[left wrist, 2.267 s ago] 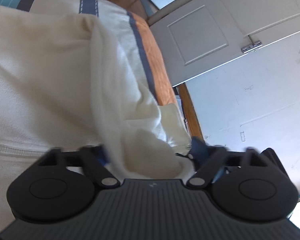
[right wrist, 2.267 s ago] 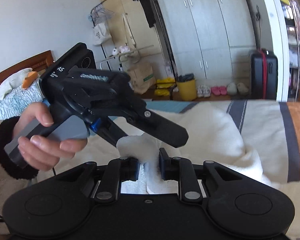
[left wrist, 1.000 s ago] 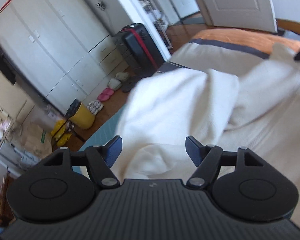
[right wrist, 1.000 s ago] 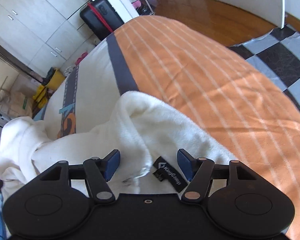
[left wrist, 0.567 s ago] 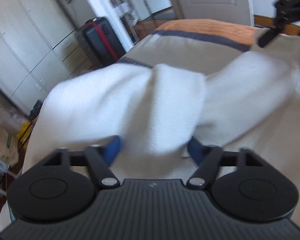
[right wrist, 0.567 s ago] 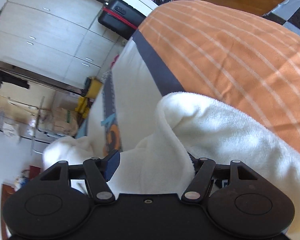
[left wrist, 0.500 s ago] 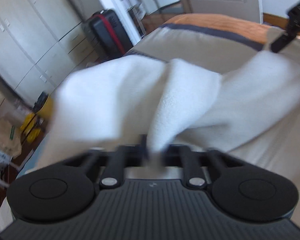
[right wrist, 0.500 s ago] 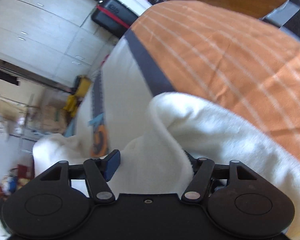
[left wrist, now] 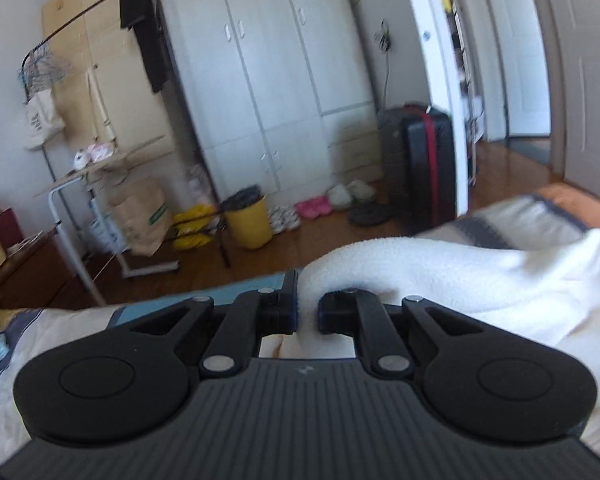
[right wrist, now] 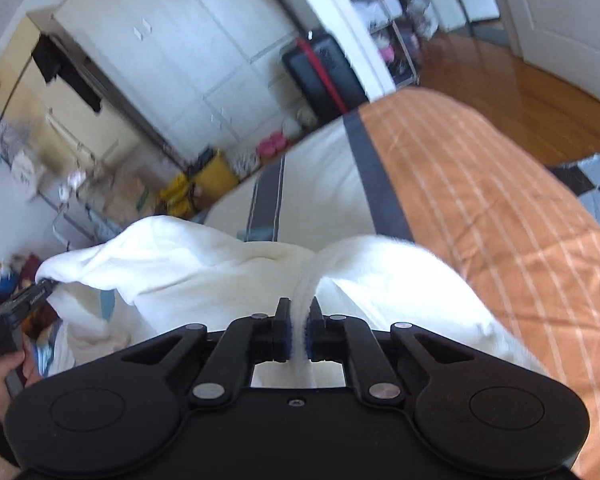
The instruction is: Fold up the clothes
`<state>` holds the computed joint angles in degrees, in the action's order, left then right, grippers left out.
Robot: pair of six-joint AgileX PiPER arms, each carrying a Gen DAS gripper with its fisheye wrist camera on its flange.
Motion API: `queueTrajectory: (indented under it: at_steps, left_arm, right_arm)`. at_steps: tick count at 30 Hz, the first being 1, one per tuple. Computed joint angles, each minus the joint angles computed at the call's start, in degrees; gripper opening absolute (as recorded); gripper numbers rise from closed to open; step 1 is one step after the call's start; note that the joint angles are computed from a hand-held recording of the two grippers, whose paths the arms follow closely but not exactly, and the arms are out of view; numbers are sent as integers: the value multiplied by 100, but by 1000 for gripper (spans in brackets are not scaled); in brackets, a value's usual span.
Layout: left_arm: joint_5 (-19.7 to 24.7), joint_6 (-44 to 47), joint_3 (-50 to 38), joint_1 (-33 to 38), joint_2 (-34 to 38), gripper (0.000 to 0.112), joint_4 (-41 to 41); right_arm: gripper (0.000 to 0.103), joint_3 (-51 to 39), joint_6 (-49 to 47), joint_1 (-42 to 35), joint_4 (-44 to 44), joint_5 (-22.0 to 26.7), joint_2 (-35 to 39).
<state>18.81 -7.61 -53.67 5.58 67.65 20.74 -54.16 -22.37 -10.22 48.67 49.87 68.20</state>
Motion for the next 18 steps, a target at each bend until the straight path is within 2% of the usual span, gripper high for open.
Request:
queueTrajectory:
  at_steps: [2, 3, 4, 5, 6, 7, 9, 12, 15, 17, 18]
  left_arm:
    - [54, 982, 150, 268, -80, 9, -845]
    - [72, 1409, 227, 384, -122, 9, -1193]
    - [24, 1627, 322, 439, -176, 9, -1311]
    - [-94, 1643, 417, 416, -231, 9, -1201]
    - [-142, 1531, 415, 330, -215, 9, -966]
    - [-122, 1420, 338, 223, -142, 9, -755]
    - [-9, 1313, 81, 14, 87, 9, -455]
    - [456, 323, -999, -580, 919, 9, 632]
    - [714, 95, -2624, -939, 2050, 9, 910]
    - [863, -170, -3770, -1234, 2801, 9, 1304]
    - [970, -239, -4343, -1394, 3152, 9, 1453]
  right_arm:
    - [17, 95, -232, -155, 349, 184, 263]
    - [26, 143, -207, -171, 477, 153, 404]
    - [35, 183, -184, -163, 621, 79, 549]
    - [35, 198, -272, -163, 841, 26, 728]
    - [34, 204, -504, -159, 1125, 21, 938]
    - [10, 187, -639, -63, 1229, -100, 1071]
    - [7, 122, -571, 292, 1015, -625, 1151]
    - [6, -38, -27, 731, 319, -1544, 803]
    - [6, -385, 1279, 1096, -1363, -2378, 534]
    - [4, -733, 1956, 1053, -2384, -2535, 597]
    - [4, -946, 2109, 941, -2603, -2488, 687]
